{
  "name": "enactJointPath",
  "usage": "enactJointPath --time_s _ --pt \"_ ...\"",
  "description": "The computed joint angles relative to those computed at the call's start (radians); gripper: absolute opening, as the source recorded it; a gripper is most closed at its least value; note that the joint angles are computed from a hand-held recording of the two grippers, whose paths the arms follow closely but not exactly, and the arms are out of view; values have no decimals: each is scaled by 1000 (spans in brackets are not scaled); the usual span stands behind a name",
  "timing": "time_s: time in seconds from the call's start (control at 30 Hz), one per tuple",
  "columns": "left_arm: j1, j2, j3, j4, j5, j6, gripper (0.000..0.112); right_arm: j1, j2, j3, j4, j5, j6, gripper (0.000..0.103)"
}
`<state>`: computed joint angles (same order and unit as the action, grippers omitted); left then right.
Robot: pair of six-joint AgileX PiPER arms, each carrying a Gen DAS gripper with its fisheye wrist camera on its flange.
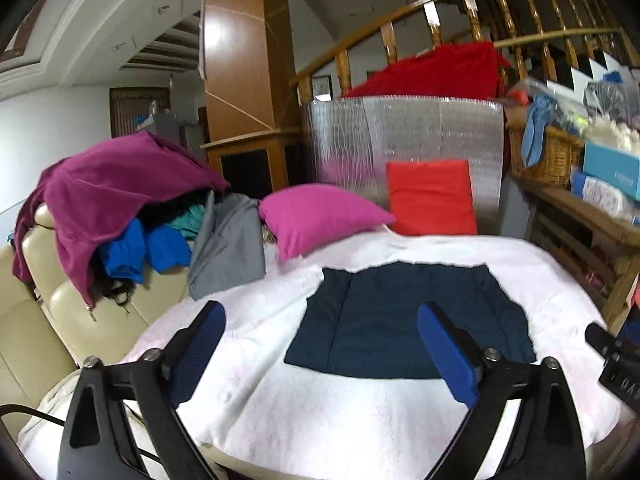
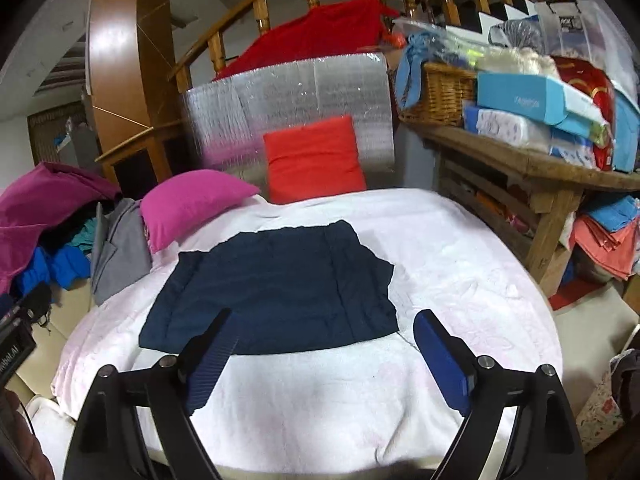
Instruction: Fold large clothes
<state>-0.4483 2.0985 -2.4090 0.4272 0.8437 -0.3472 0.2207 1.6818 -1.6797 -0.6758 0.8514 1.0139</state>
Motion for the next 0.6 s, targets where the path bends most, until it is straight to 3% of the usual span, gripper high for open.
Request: enactJointPath --time_s 0.07,0.4,0.6 --pt "0 -79 92 23 -44 -34 100 29 -38 13 -13 19 17 91" --pt "-15 -292 292 108 -101 -82 103 185 -132 -34 -115 154 96 93" --pt "-12 -359 343 104 -121 -62 103 283 -134 -93 -193 259 132 97"
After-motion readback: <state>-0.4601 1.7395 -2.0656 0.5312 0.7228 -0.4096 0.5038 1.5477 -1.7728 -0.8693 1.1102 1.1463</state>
